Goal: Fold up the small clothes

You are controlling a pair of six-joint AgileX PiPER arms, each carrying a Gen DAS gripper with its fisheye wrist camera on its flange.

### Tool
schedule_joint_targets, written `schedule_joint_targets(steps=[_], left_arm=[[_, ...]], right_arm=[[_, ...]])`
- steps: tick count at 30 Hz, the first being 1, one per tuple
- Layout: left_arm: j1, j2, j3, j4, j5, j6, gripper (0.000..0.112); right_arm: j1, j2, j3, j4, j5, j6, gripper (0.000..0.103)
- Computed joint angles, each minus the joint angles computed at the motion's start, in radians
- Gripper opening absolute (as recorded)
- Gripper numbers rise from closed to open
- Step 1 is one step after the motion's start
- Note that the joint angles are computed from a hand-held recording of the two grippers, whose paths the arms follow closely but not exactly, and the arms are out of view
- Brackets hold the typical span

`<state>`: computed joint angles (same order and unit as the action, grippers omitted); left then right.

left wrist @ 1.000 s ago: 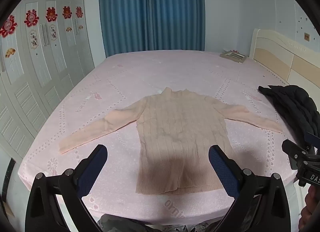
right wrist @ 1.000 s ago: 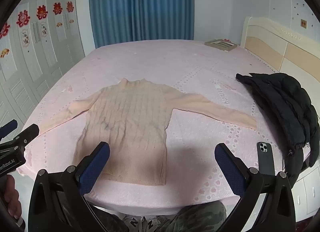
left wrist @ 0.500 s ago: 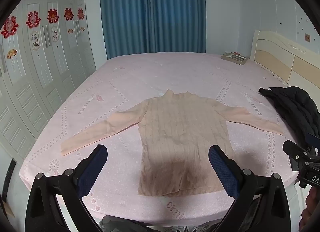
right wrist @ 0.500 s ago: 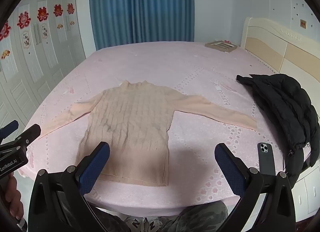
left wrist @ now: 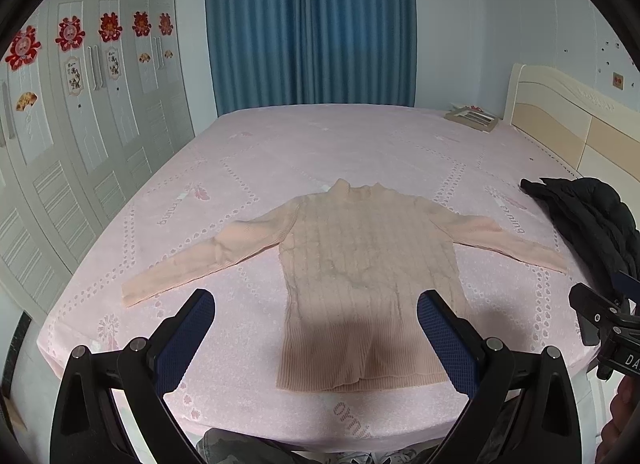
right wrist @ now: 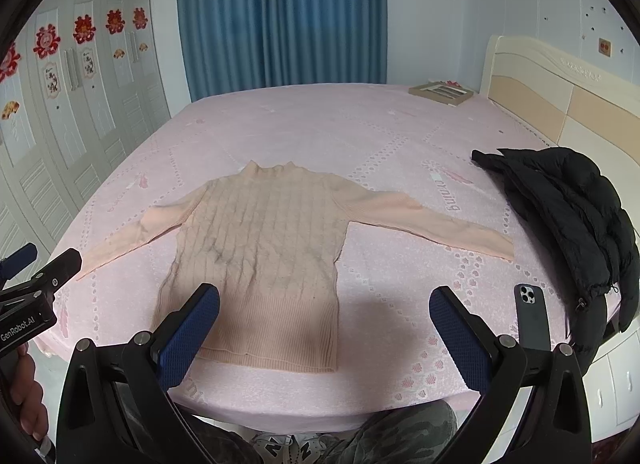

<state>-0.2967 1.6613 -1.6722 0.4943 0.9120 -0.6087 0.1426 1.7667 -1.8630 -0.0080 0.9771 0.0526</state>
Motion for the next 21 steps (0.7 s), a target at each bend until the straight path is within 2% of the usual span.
schedule_joint_targets(steps=[21], left_arm=[[0.013,-0.020,0.031,0.001,-0.018,-0.004,0.102]], right_arm=[[0.002,-0.016,0.014,-0.002,-0.014,0.002,0.103]])
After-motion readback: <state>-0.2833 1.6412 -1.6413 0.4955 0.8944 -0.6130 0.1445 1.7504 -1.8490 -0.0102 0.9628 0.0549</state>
